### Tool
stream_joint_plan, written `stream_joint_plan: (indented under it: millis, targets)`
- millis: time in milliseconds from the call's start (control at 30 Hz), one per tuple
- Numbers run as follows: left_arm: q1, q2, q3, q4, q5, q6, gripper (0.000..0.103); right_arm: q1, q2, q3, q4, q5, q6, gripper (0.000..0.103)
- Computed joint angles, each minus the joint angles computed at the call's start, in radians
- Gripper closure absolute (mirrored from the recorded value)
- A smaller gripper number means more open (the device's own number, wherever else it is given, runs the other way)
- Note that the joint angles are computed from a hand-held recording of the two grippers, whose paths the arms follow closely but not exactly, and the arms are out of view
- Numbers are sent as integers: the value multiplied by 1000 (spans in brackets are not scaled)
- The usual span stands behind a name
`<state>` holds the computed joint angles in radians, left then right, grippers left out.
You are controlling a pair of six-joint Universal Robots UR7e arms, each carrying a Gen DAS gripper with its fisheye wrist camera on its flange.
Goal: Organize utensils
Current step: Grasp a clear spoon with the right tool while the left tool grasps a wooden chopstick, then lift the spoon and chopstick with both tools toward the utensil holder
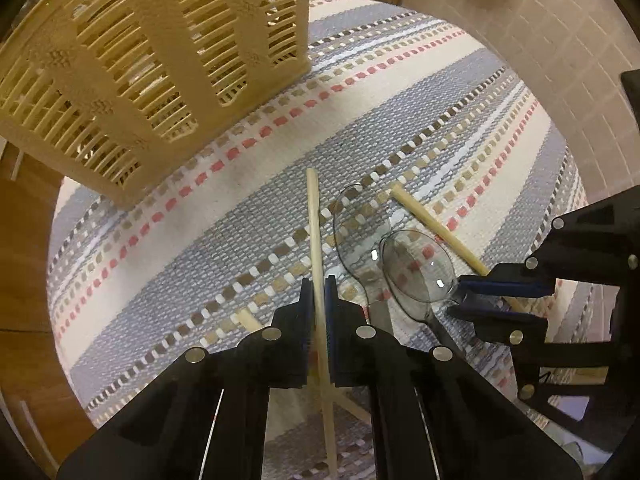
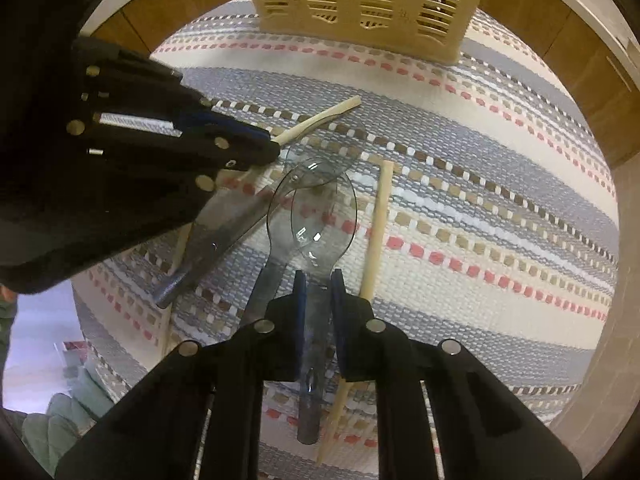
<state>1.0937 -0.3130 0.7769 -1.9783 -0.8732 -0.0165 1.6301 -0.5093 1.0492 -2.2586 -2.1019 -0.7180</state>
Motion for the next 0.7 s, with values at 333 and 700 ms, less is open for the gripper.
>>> stream_joint_plan:
  millis: [333, 700]
  targets:
    - [27, -96, 201, -346, -114, 14, 100, -33, -56, 46, -24, 108, 21, 93]
    - [12, -212, 445, -776, -196, 86, 100, -40, -167, 158, -111, 223, -10, 93]
